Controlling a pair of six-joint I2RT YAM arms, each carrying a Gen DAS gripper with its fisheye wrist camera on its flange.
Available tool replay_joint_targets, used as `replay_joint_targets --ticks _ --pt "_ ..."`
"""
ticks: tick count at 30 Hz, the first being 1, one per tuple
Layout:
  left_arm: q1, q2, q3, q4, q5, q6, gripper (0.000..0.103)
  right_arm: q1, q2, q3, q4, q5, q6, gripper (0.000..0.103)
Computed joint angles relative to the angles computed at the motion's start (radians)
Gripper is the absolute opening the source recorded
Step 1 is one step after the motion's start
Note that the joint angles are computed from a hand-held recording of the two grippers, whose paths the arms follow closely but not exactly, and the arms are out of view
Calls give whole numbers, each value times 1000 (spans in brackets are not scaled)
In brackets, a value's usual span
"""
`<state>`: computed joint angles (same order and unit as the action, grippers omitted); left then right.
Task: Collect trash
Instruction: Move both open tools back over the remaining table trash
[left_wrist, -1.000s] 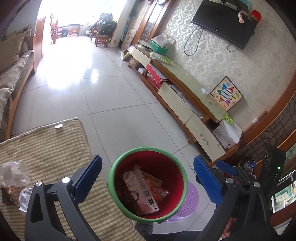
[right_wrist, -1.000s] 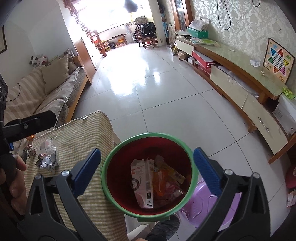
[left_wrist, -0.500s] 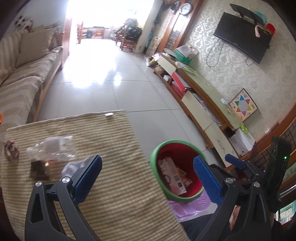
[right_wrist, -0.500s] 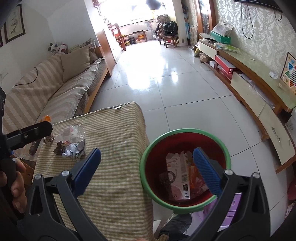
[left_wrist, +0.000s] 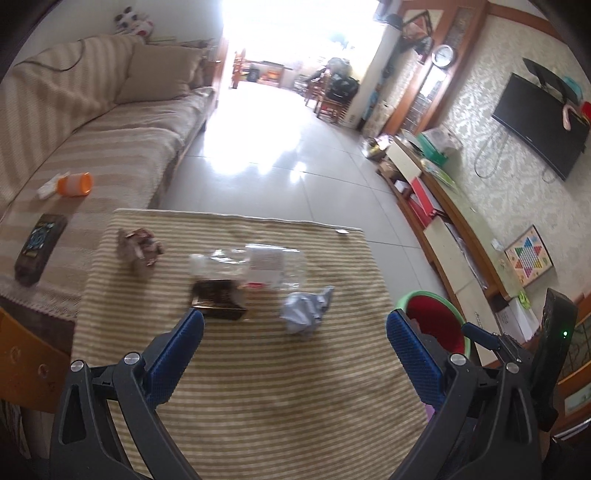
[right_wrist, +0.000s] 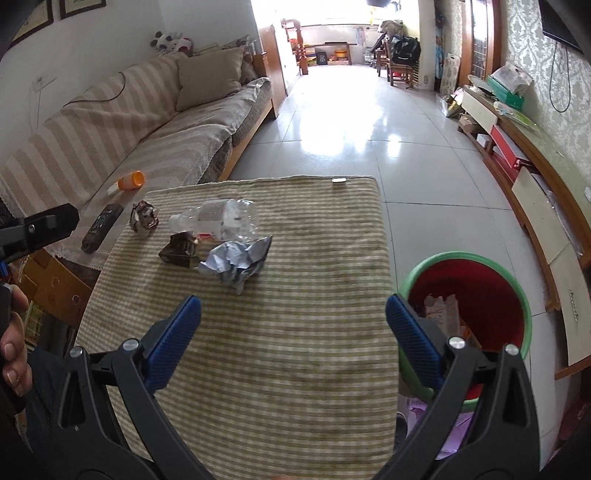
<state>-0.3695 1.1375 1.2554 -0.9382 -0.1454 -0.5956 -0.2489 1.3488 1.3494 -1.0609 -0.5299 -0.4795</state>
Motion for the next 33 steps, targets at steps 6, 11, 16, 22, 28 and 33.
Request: replay_joint_targets --ticks 6,11,16,22,28,33 --pt "197 -106 -60 -39 87 100 95 177 -39 -17 38 91 99 98" --pt "354 -146 -98 -42 173 188 95 269 -34 -24 70 146 158 98" --pt "469 -153 -129 -26 237 240 95 336 -13 -32 102 188 198 98" --pt "593 -127 -168 19 313 289 95 383 20 -46 148 220 241 98" --pt "656 -43 -178 83 356 317 95 379 63 -41 176 219 266 98" --pt "671 52 -193 156 368 317 95 382 119 -37 210 227 280 98"
